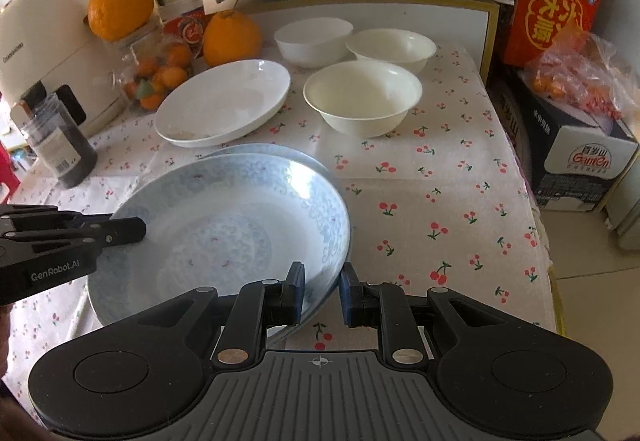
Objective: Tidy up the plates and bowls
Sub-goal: 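Lower the plate onto the other blue-patterned plate and open both grippers, then move both grippers to the plain white plate and close on its rim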
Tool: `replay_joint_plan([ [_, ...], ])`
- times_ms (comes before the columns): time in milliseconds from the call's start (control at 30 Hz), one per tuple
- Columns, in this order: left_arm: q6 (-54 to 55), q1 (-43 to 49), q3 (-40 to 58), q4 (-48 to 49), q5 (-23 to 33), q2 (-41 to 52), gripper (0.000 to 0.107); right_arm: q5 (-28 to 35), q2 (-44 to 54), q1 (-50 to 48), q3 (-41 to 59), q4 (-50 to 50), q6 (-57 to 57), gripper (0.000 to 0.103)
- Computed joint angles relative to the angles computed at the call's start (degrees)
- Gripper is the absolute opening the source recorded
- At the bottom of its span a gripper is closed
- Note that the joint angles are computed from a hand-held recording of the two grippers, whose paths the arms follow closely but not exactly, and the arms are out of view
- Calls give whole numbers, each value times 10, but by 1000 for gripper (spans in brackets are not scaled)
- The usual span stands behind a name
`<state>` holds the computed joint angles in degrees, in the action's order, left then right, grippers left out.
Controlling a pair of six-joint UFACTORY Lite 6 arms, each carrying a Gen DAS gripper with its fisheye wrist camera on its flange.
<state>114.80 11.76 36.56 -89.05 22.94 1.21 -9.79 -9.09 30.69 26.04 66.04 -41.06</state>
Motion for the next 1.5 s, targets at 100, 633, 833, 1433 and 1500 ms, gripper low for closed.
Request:
replay_joint_plan([
  [100,4,-4,-3,-3,-9,-1,13,-15,5,13,3,44,-44,19],
  [633,17,-16,-12,-12,-26,-9,14,-44,26,40,22,168,-160,21],
  [833,-27,-7,-4,31,-9,-6,20,-14,30,18,30,190,-189,23],
  [1433,-191,-3,62,132,-8,21,66,26,14,-24,79,223,-215,73],
  [1500,-224,-6,80,152,-11,30,71,29,25,-27,96,219,-208,76],
])
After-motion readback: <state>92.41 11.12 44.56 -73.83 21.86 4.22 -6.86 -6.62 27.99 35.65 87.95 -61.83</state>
